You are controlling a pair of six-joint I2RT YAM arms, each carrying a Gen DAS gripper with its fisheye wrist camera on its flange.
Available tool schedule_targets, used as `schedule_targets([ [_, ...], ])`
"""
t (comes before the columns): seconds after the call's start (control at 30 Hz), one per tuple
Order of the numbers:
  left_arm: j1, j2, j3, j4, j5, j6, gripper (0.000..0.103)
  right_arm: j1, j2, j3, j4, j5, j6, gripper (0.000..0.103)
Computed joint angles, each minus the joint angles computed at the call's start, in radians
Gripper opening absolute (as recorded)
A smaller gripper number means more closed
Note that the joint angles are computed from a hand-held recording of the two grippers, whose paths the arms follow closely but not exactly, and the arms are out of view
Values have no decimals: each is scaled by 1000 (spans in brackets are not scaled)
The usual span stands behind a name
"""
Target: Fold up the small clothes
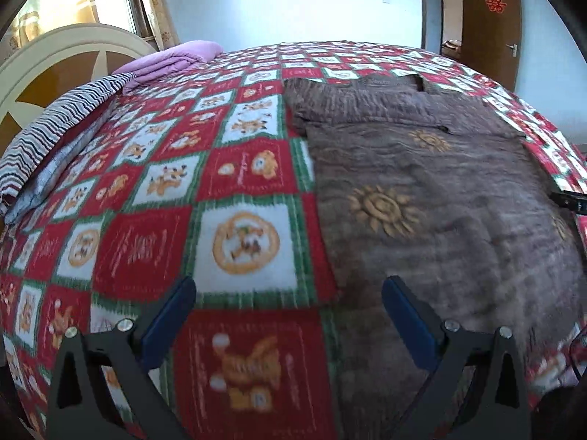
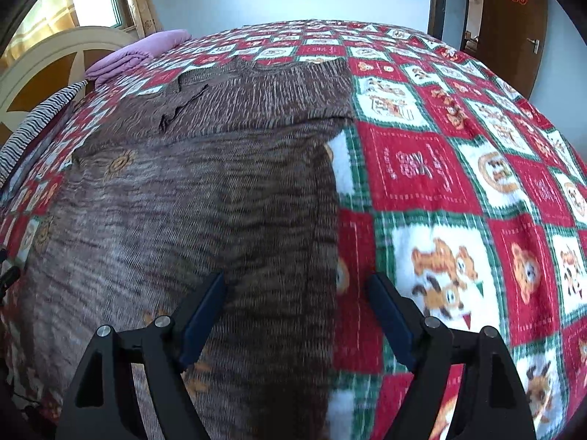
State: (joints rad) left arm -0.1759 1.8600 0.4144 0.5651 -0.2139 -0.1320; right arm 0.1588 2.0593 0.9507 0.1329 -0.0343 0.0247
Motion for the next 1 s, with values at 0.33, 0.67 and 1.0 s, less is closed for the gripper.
schedule_targets([
  [0.33, -5, -47, -121, 11, 189, -66, 76, 3, -128, -193, 32, -14, -46, 82],
  [0.67, -50, -34, -194, 78, 240, -140, 50, 16, -151, -318, 192, 7, -30, 87],
  [1.0, -60, -16, -205, 104, 289, -156, 39, 19, -152, -338, 224, 10, -35, 87],
])
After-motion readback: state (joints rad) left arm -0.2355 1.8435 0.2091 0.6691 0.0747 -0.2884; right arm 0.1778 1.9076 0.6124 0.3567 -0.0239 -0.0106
